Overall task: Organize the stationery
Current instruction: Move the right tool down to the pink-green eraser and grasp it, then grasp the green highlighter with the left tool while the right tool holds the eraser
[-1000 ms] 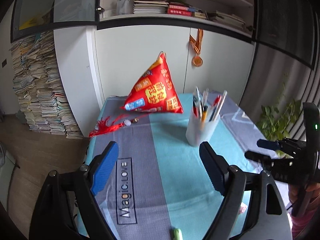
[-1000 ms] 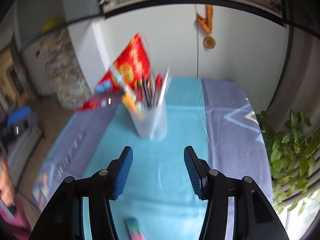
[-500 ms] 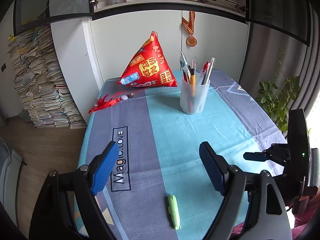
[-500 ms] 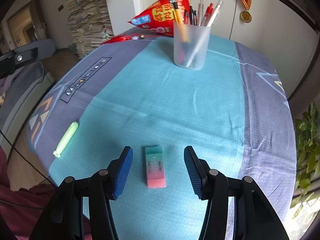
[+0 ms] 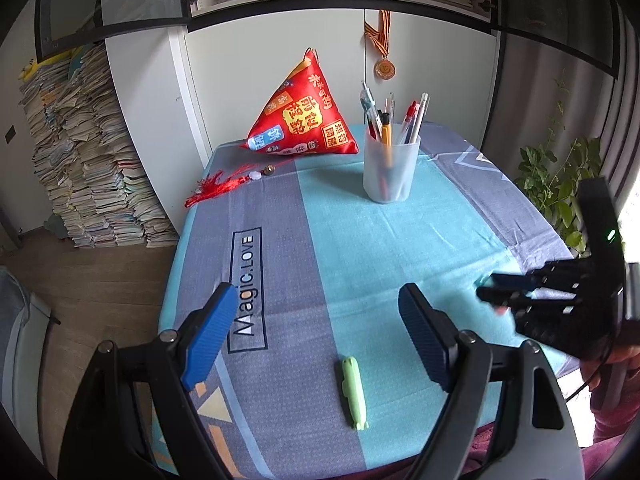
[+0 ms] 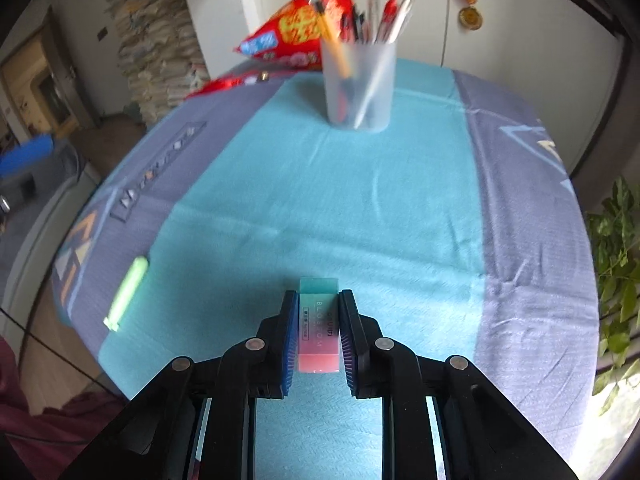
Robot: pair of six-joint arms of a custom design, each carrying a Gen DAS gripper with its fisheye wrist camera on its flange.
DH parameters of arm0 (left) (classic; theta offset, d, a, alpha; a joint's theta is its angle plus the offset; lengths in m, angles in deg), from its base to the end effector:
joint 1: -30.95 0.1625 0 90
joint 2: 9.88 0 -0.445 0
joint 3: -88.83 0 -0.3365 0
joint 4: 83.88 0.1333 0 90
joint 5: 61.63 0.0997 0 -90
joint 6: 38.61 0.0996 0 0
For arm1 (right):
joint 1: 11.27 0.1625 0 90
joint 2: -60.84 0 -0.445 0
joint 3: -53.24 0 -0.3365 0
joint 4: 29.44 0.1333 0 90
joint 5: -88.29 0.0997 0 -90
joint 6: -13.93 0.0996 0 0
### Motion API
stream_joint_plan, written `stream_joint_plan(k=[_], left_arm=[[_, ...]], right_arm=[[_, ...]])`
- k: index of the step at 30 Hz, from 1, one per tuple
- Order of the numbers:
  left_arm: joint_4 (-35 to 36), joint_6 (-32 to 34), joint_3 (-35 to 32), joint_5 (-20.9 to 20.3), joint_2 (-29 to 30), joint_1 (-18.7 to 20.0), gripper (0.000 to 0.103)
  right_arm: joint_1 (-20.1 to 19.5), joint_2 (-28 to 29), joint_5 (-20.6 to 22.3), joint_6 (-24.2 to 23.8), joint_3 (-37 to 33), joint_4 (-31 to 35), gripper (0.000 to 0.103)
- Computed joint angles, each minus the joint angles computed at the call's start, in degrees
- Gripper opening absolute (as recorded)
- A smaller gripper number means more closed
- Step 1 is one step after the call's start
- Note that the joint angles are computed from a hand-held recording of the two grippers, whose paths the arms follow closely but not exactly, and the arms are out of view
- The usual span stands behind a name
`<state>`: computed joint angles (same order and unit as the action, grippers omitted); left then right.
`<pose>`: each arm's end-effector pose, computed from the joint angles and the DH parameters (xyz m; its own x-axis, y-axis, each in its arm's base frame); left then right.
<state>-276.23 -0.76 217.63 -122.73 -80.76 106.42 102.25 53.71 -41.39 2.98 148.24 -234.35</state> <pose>0.0610 -0.4876 0.3054 -0.6263 0.3390 -0.7020 0.7136 0.6120 -0.3410 0.2945 -0.5019 -0.1415 -0.7390 -0.1954 0.6447 -0.5050 0.7940 -0.3383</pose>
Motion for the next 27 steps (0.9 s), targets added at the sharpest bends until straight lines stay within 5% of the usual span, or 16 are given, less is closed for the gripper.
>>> stream_joint_plan(k=[9,13,18,23,27], left_arm=[[8.62,0.03,0.03,-0.76,0.16,1.9,0.073],[11.45,-0.4,-0.25,0.16,1.75,2.23,0.056],[15.16,-3.6,-2.89,1.96,4.18,3.52,0.048],[17.23,-3.55,-3.81,2.85,5.49,3.95,0.022],[17.61,-3.44,-4.43,2.37,6.29,4.29,0.015]], right_arm=[[0.8,-1.59,0.88,1.65,3.61,-9.55,0.021],[0.54,-1.73,1.14,2.74,4.28,-10.42,0.021],[0.39,-1.85,1.7,3.16,4.92,-10.95,0.021],[0.09,-2.33,2.35,3.14,5.67,-12.22,0.021],[-0.25,-2.65,2.71,3.59,5.92,-12.44,0.021]])
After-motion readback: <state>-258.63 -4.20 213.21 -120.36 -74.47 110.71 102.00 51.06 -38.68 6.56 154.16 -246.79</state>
